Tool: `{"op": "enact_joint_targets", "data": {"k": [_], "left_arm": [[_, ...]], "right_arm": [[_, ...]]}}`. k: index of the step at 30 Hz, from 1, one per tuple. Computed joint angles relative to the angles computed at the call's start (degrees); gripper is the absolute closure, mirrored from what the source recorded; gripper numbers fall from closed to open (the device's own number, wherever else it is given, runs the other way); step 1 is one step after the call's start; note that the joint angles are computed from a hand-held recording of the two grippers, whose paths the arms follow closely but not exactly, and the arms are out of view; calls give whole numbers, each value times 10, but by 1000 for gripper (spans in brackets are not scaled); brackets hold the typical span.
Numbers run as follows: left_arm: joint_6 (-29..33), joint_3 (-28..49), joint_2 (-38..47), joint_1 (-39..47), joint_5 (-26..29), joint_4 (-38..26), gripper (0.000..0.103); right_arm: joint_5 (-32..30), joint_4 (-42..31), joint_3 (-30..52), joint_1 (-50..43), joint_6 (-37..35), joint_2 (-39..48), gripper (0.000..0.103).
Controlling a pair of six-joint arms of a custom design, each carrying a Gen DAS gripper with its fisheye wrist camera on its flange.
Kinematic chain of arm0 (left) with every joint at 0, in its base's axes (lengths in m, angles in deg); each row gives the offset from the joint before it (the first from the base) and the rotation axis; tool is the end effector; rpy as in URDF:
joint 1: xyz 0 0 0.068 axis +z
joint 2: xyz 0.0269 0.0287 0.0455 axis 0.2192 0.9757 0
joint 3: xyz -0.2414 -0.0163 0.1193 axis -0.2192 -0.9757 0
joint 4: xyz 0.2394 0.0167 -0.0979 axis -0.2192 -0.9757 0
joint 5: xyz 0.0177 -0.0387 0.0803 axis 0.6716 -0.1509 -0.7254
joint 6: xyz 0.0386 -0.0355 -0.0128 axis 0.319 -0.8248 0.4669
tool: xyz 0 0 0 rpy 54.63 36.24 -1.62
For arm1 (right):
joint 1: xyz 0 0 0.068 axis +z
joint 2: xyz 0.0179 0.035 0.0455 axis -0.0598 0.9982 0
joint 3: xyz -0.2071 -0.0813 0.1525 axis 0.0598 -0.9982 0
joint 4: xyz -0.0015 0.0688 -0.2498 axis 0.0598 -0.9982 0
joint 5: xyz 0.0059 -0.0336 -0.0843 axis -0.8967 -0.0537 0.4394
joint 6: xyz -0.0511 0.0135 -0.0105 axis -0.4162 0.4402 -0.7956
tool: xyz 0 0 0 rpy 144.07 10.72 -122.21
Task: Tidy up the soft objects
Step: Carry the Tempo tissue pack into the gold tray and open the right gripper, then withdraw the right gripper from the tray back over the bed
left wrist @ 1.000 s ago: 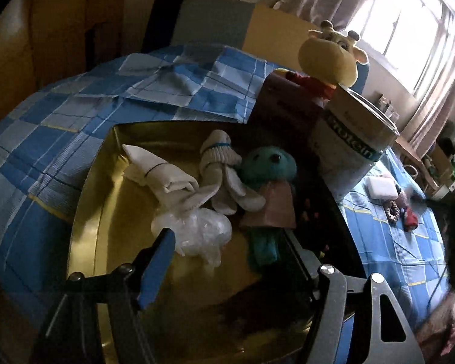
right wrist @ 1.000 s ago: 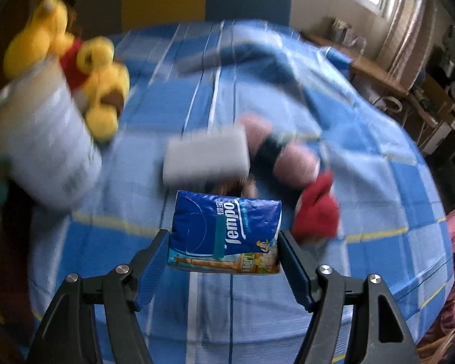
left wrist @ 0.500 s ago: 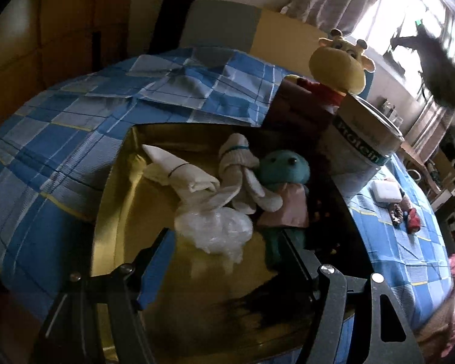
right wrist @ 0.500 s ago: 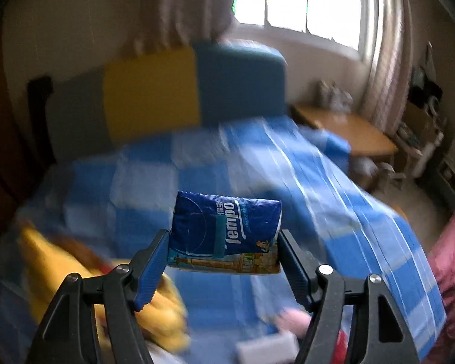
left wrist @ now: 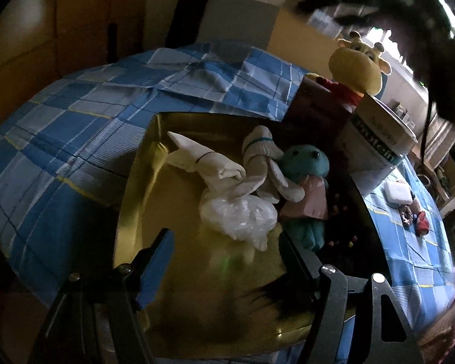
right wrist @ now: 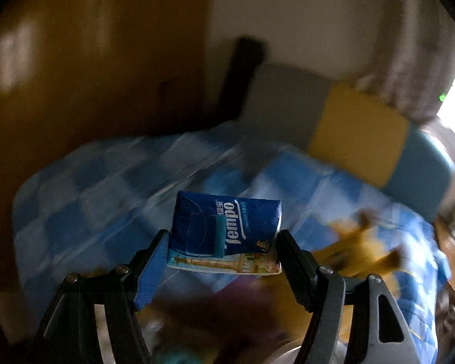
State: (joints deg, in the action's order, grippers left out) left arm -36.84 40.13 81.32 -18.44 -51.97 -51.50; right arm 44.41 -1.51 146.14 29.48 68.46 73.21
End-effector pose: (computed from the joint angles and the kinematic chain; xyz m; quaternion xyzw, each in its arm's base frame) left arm 0.2437 -0.1437 0.0528 0.0464 0.9354 -0.1263 0.3269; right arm 0.3593 0.2203 0.2134 -0.1728 0.8981 -0.0064 0.4044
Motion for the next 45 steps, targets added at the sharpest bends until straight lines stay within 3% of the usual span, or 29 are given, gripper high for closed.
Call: {"op": "enact_joint_targets", "data": {"k": [13, 25, 29, 34, 45], "left_arm": [[-4, -48, -43, 22, -13, 12, 27], [-20, -83, -43, 79, -2, 47, 27], [-23, -85, -39, 82, 0, 48, 27], [-25, -86, -38, 76, -7, 50, 26], [-34, -85, -41, 47, -27, 44, 24]], "right_arm": [[-89, 93, -104, 92, 52, 109, 31], [-81, 100, -42, 119, 109, 218, 28], [-108, 79, -13, 120, 126, 241, 27], [-107, 91, -38, 130, 135, 229, 27], [-82, 179, -183, 139, 173, 126, 27]]}}
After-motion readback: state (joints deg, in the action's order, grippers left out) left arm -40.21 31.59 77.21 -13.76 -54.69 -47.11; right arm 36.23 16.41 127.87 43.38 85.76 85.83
